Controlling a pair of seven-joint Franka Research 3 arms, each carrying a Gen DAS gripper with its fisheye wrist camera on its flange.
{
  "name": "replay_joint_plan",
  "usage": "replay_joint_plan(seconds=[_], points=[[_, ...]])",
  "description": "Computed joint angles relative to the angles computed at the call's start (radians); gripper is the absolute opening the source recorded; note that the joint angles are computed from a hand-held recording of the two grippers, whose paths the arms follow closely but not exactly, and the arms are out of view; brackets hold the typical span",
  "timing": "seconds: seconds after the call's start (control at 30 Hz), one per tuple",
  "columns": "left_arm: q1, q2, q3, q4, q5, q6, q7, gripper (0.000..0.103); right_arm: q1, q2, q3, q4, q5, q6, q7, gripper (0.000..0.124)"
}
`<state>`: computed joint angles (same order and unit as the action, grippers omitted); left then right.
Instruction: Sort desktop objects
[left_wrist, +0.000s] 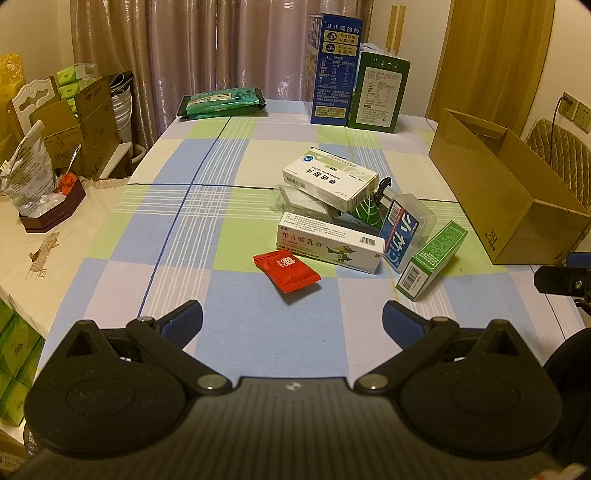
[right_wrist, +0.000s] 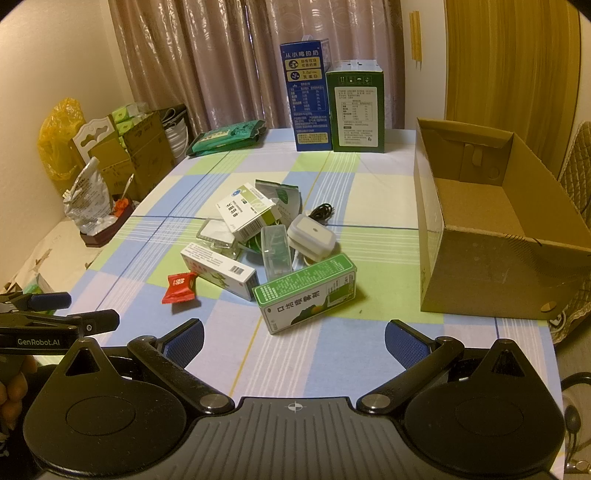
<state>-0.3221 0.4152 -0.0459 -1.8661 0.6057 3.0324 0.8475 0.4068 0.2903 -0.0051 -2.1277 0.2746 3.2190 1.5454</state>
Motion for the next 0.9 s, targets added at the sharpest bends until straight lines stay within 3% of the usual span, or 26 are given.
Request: replay_joint_plan(seconds=[0.2, 0.3, 0.5, 0.77, 0.9], points=[[-0.004, 0.0, 0.003, 0.003, 0.004, -0.011, 0.0, 0.102, 0.011, 0.002, -0.011, 0.003, -0.004, -0.006, 0.0, 0.101], [0.006, 0.004, -0.011, 0.007, -0.007, -0.018, 0.014, 0.102, -0.047, 0.009, 0.044, 0.006, 0.014, -0.008, -0.032, 0.101], [0.008, 0.002, -0.013, 0.005, -0.016, -0.017, 0.016, 0.102, -0.043, -0.001, 0.043, 0.0, 0.013, -0.009, -0.027, 0.101], [0.0, 0.002, -0.003, 0.005, -0.01, -0.01, 0.003, 0.102, 0.016, 0.005, -0.015, 0.003, 0.0, -0.003, -0.002, 0.101], [0.001, 0.001, -0.004, 0.004, -0.01, -0.01, 0.003, 0.102, 0.014, 0.005, -0.013, 0.001, -0.002, 0.0, -0.002, 0.101]])
